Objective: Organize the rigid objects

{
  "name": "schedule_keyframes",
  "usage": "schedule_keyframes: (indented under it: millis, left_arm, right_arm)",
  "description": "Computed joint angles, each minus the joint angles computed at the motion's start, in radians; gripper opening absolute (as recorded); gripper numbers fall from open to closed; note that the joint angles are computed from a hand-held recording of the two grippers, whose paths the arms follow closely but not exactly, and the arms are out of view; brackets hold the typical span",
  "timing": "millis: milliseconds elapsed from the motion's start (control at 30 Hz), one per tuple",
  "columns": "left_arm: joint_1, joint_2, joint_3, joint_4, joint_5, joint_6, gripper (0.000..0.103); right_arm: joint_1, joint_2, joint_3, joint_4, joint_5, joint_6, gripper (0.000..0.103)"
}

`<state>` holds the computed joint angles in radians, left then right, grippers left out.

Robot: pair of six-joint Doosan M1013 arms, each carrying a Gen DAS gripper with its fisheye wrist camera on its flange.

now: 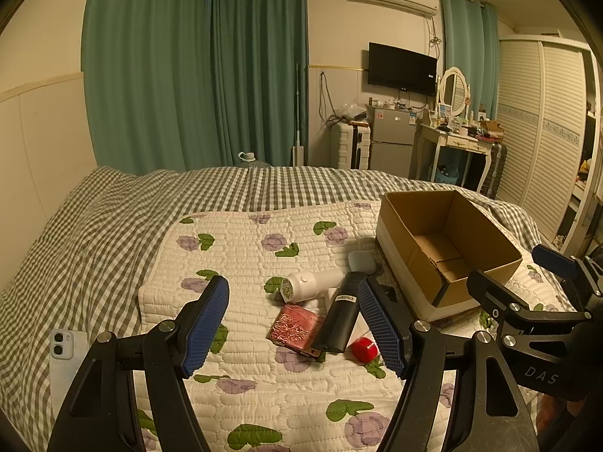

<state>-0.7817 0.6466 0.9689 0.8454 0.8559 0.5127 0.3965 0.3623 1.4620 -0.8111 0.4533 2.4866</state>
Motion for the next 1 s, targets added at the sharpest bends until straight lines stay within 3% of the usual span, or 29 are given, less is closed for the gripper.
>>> schedule_keyframes:
  millis: [667, 1000]
  left_arm:
    - [0.000, -0.001, 0.003, 0.002, -0.004, -0.003, 0.074]
    - [-0.001, -0.018, 0.028, 0.038, -0.049, -0.027, 0.074]
  right_arm:
    - [-0.001, 0.003, -0.008, 0.029, 0.004, -0.033, 0.103]
    - [0.004, -0.002, -0.010, 0.015, 0.001, -0.034, 0.103]
